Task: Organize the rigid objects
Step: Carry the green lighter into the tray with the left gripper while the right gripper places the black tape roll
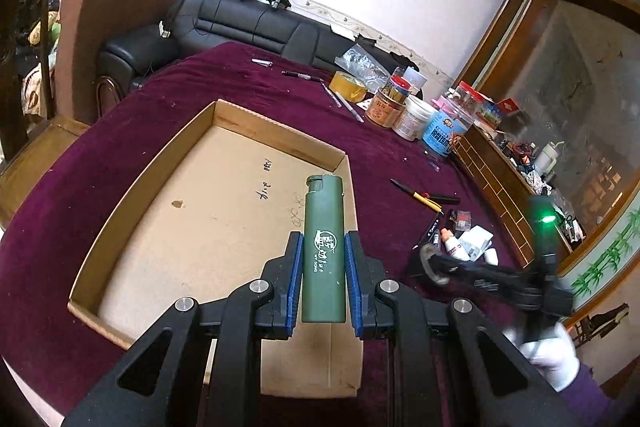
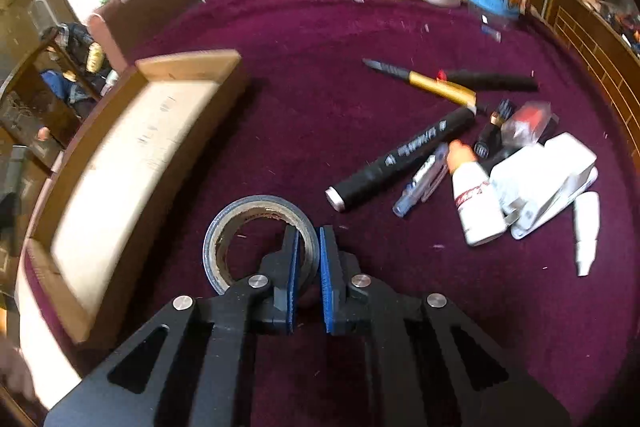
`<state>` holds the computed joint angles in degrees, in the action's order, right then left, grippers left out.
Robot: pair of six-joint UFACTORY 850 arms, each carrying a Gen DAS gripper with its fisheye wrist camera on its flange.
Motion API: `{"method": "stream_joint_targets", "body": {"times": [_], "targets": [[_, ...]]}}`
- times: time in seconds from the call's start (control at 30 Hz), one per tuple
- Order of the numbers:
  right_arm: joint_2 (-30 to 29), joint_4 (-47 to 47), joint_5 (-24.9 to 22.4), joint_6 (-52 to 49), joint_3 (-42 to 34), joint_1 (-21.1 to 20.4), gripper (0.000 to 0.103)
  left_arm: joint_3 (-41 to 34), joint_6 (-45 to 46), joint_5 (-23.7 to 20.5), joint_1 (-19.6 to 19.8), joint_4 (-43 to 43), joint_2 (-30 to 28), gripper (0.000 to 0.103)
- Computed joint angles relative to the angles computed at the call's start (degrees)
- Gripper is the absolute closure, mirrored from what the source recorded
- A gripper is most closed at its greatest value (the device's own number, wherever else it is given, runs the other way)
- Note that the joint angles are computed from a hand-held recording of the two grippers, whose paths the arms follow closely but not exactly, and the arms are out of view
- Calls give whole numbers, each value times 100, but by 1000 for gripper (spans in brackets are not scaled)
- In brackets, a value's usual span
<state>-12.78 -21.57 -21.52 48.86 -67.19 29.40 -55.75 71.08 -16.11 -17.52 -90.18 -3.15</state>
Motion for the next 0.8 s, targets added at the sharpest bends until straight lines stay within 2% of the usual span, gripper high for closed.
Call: {"method": "stream_joint_targets", "body": {"times": [0.07, 0.13, 0.3, 0.37, 0.5, 0.7, 0.77, 0.8], "targets": [[3, 281, 23, -404, -233, -1, 95, -243, -421, -197, 76, 404, -213, 86], [-242, 712, 34, -883, -620, -11, 95, -487, -766, -255, 88, 808, -407, 86], [-1327, 1396, -372, -1665, -2065, -8, 95, -1359, -2123, -302, 73, 2184, -1123, 86], [-1714, 1428, -618, -1746, -2566, 15, 95, -1854, -2741, -590, 162, 2630, -1574, 86], [-2305, 1216, -1043, -1703, -3310, 109, 95, -2500, -3446, -1025, 325, 2974, -2235, 87], [-2979, 957, -1694, -1613, -4079, 169, 94, -2881, -3782, -1252, 423, 2925, -2740, 86], [-3010, 832, -1708, -1515, -4098, 182, 94, -2856, -3654, -1318, 449, 2701, -2777, 76], [-3002, 736, -1718, -1439, -4100, 196, 93, -2783, -3526, -1343, 459, 2531, -2750, 66]]}}
